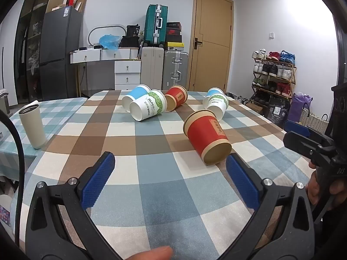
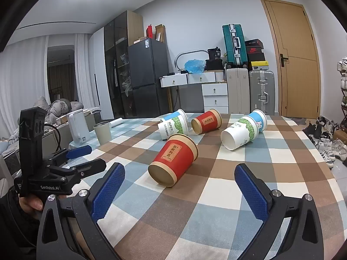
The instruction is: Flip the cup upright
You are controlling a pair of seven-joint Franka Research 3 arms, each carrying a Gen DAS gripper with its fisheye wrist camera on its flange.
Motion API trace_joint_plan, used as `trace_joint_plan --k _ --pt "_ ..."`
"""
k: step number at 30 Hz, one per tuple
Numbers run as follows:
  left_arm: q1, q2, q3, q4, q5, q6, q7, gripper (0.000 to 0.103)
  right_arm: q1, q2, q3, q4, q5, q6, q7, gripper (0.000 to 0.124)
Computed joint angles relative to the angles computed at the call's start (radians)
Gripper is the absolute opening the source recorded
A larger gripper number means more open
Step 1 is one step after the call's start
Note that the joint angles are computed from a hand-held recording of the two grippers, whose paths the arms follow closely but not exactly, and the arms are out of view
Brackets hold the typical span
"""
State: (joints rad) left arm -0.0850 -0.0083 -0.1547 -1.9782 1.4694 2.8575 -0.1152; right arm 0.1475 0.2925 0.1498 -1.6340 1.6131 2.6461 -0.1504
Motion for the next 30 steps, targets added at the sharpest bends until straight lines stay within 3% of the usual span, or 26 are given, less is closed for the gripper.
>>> trace_joint_plan --k 30 --pt "-0.001 0.001 0.001 0.001 0.01 -0.001 -0.012 0.102 0.001 0.0 -0.001 0.0 0.008 -0.002 -0.006 0.103"
